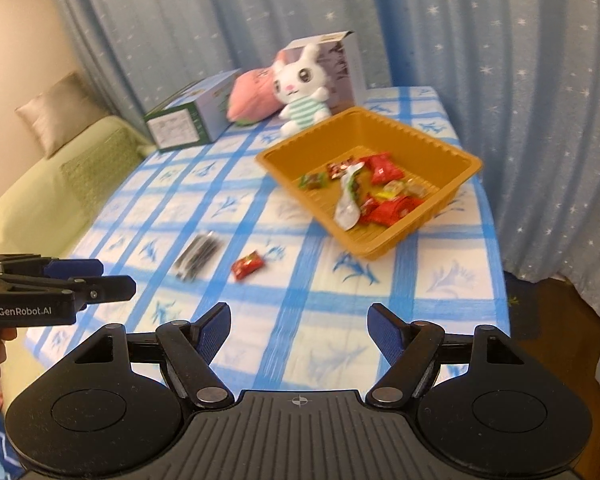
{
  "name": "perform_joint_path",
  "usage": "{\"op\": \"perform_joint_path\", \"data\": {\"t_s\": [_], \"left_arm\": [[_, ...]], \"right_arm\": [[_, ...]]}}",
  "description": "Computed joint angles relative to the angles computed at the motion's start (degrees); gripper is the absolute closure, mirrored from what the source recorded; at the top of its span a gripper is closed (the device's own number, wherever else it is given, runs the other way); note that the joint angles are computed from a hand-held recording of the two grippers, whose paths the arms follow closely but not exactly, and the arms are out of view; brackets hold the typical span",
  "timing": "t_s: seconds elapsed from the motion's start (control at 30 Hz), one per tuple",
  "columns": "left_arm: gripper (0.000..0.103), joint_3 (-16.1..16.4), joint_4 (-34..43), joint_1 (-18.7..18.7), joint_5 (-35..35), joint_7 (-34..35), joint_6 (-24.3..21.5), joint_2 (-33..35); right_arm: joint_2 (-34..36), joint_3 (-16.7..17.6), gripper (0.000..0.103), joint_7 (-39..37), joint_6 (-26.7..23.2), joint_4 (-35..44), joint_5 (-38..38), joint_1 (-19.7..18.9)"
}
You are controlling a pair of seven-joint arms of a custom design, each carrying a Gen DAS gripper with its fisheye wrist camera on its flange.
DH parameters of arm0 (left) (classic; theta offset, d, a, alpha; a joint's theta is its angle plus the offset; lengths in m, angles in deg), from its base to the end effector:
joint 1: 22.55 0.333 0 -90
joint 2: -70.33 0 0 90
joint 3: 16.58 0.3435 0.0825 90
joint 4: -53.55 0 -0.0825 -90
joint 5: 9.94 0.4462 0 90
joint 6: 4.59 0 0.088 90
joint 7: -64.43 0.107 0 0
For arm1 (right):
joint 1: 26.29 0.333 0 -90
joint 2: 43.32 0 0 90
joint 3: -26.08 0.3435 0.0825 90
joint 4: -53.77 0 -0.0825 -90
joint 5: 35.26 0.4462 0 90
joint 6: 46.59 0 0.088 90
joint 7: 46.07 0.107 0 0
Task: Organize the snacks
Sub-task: 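Withdraw both tools from the tray toward the clear packet and red candy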
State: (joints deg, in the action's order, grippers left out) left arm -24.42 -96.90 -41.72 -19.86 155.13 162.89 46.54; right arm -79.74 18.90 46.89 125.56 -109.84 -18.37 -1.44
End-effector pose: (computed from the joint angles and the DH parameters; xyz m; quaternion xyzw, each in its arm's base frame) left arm 0.4324 -0.2096 0.4549 -0.5421 0.7647 -0.3055 0.1672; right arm 0.3914 0.1048 0.4350 -0.6437 0.6603 -0.1183 0.3683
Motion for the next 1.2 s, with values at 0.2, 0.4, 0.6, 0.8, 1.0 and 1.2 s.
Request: {"op": "perform_joint_path", "data": {"t_s": [0.2,0.4,0.6,0.8,1.0,1.2], "left_arm": [[0.043,-2.96,-4.47,2.58,2.21,-6.4,-1.24,-5.24],[0.043,-4.24,-7.96,3.63,4.67,-12.31,-2.88,-9.41],[0.043,-4.21,-10.08,3.74,6.37,-15.84,-4.64,-11.91],[0.043,-4.24,-11.47,3.93,7.76,-17.92,-5.77,-13.38],[0.043,-3.53,-11.84,4.01,8.52,-18.43,-6.36,-13.47],[0.043,-2.74,-11.81,4.37,8.68,-17.93,-5.91,-12.77]], "right_arm": [[-1.8,-1.89,0.028,-3.29,-1.84,-1.43,0.82,3.11],[-2.39,-2.4,0.028,-6.86,-3.56,-2.09,2.12,4.85],[-1.95,-2.09,0.028,-9.22,-4.42,-2.16,3.65,6.04],[-0.09,-1.38,0.028,-10.76,-4.65,-1.38,4.72,6.45],[2.21,-1.16,0.028,-11.94,-4.84,-0.07,6.38,7.31],[5.27,-0.63,0.028,-13.45,-4.56,1.85,7.93,8.11]]}}
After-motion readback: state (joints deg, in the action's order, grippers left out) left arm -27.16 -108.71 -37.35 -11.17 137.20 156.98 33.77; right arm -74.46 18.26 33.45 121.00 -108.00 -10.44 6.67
